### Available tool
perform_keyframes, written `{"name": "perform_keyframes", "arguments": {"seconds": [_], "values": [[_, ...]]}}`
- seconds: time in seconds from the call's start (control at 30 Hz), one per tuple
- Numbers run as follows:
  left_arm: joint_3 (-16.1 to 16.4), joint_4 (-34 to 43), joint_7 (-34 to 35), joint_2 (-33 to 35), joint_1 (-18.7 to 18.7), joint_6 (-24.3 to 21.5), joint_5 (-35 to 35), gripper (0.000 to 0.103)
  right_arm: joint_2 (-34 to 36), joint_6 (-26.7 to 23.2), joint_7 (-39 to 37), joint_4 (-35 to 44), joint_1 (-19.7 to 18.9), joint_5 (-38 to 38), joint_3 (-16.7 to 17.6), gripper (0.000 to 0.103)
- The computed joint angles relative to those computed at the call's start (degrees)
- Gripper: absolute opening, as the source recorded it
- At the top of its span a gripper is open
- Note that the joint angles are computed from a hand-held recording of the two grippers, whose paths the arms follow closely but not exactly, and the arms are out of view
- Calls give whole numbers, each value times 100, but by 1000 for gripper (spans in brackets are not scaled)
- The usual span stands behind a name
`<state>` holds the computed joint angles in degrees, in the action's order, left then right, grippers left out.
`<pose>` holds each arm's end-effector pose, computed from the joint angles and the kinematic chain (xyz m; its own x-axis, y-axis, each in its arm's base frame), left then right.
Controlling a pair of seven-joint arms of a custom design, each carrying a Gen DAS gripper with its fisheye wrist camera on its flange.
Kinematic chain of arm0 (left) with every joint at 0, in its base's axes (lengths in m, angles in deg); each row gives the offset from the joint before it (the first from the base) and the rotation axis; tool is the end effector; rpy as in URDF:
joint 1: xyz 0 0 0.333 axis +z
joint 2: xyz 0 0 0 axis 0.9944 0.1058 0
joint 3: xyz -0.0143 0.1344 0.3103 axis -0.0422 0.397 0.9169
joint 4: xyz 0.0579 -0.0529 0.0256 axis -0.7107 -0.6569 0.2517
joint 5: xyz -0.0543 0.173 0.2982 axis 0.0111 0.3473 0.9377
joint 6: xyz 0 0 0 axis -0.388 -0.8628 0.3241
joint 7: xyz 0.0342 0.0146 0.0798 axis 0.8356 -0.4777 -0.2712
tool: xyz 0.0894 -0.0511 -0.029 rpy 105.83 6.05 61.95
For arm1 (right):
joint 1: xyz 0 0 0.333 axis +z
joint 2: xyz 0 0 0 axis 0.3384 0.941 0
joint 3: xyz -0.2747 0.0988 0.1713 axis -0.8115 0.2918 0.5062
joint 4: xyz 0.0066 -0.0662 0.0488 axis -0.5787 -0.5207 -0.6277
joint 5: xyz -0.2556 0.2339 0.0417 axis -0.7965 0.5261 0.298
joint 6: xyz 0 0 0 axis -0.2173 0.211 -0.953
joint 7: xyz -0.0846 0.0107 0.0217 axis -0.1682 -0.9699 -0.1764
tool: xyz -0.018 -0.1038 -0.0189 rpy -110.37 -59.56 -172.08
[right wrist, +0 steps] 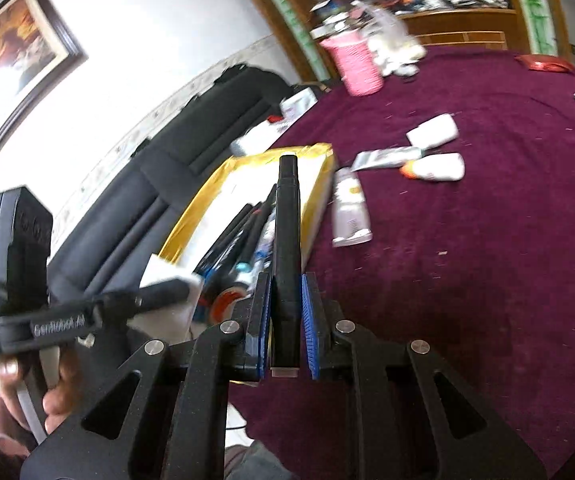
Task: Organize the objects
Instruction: 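Carry the white charger and black marker into the tray and open both grippers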
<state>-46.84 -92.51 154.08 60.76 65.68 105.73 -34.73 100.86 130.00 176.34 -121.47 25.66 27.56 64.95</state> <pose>0.6486 -0.2770 0.3451 -0.0810 -0.9326 0.3518 -0.8512 -0.1188 -0.5111 0.6226 0.2769 0.3239 0.2062 -0.8605 -0.4658 -0.7414 0.1733 -0.6483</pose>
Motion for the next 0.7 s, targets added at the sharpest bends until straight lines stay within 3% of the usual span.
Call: {"name": "perform_keyframes", "arguments": {"seconds": [0.1,0.2,0.4,0.53,0.7], "values": [[188,69,-89,45,-53,-59,69,27,273,-353,-174,361,-188,-123,430,15],[162,169,-92,107,71,-81,68,27,534,-721,-507,708,-331,-65,798,15],[511,348,-251,130,52,-231,301,27,1060,-1476,-1182,1589,-280,310,1137,15],[842,950,-492,441,-44,-607,620,27,1262,-1815,-1414,2133,65,590,899,15],[780,2005,-487,1024,64,-1243,969,27,1551,-2313,-1641,2891,453,965,609,15]]}}
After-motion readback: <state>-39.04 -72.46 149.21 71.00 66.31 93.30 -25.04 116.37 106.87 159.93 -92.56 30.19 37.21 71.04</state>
